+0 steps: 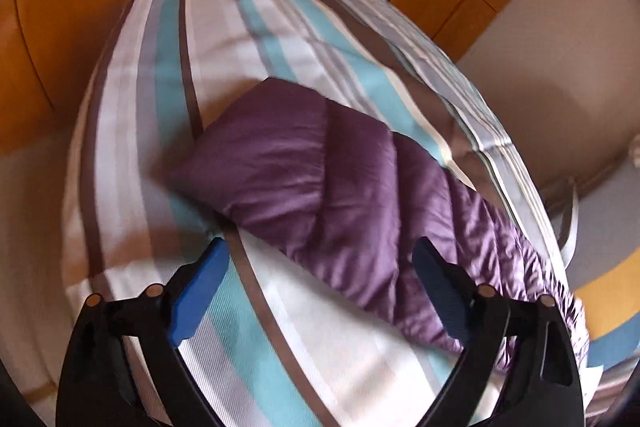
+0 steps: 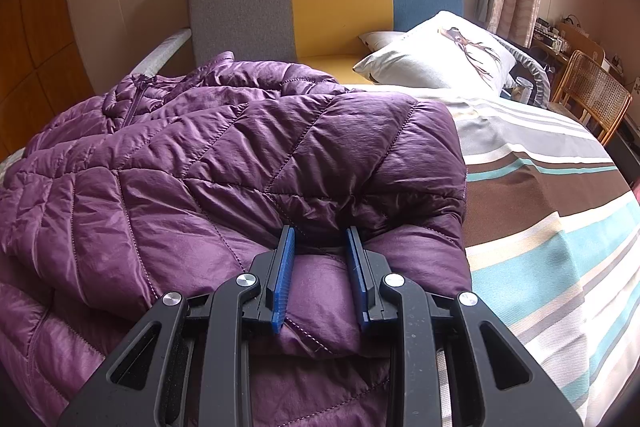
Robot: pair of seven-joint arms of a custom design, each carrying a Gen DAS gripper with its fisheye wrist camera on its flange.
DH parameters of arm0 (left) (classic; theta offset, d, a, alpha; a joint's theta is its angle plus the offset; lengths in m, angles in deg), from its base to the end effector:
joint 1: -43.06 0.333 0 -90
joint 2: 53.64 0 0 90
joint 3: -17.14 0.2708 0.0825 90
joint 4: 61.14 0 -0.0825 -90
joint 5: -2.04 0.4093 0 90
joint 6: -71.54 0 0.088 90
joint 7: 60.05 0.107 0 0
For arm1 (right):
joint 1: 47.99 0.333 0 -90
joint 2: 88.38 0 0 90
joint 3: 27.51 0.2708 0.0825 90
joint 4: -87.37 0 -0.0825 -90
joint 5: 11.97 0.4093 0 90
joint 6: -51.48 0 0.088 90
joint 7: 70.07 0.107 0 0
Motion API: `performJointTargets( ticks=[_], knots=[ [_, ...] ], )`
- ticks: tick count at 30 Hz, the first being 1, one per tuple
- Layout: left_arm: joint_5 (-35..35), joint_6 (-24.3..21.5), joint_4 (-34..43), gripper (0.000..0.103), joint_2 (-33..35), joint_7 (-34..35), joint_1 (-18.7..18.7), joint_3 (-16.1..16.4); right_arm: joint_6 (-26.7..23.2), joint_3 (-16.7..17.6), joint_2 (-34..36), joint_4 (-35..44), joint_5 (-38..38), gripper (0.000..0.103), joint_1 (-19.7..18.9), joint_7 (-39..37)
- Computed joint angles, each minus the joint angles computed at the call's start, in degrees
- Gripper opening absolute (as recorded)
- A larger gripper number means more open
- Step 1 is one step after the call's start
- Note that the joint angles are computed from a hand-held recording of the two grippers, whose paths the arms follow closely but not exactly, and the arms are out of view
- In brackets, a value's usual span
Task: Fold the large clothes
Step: 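Grasp the other sleeve cuff with the left gripper and lift it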
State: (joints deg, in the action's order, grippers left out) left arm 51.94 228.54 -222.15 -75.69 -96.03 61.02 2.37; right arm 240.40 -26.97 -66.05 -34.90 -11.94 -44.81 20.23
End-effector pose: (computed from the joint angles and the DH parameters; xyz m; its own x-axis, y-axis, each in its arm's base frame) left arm 0.4120 0.0064 0.2694 0.9268 -0.1571 0.3411 0.0088 -0.8989 -0.4381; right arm 0.6200 0.0401 0.2512 0.0600 -0.9982 -0.0075 -0.7145 -0.0377 -0.6986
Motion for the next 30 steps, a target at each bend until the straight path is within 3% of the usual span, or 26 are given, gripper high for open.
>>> performJointTargets(
  ticks=[2,5,6,7,9,19,26,30],
  knots=[
    [4.16,2.68,-0.07,0.090,1.31,-4.78,2.85,-1.07,0.00,0.01,0.00,0.00,0.03,0.026,0.00,-0.03],
    [7.53,1.42,1.39,0.081,3.13,-6.99,3.33,-0.64,0.04,0.03,0.08,0.07,0.07,0.026,-0.01,-0.06],
    [6.13,-0.36,1.94,0.070,3.65,-5.21,2.23,0.33,0.05,-0.05,0.09,0.06,0.10,0.026,0.09,-0.06],
    [4.48,-2.85,2.94,0.044,4.57,-3.21,1.08,1.01,0.05,-0.02,0.11,0.08,0.10,0.026,0.06,-0.08],
    [8.91,0.47,3.37,0.010,5.53,-5.27,1.12,2.74,0.10,-0.28,0.12,0.08,0.16,0.026,0.34,-0.09],
    [12.72,-14.29,7.26,0.006,1.60,-5.93,-6.12,-0.80,0.14,0.33,-0.44,-0.53,-0.01,0.026,-0.42,-0.33],
    [18.33,-18.34,16.15,0.006,7.38,0.70,-12.75,-1.17,0.15,0.02,-0.44,-0.52,0.04,0.026,-0.12,-0.36],
    [21.58,-17.15,21.69,0.006,11.46,3.43,-16.62,-0.22,0.16,0.20,-0.49,-0.57,0.00,0.026,-0.33,-0.39]
  ],
)
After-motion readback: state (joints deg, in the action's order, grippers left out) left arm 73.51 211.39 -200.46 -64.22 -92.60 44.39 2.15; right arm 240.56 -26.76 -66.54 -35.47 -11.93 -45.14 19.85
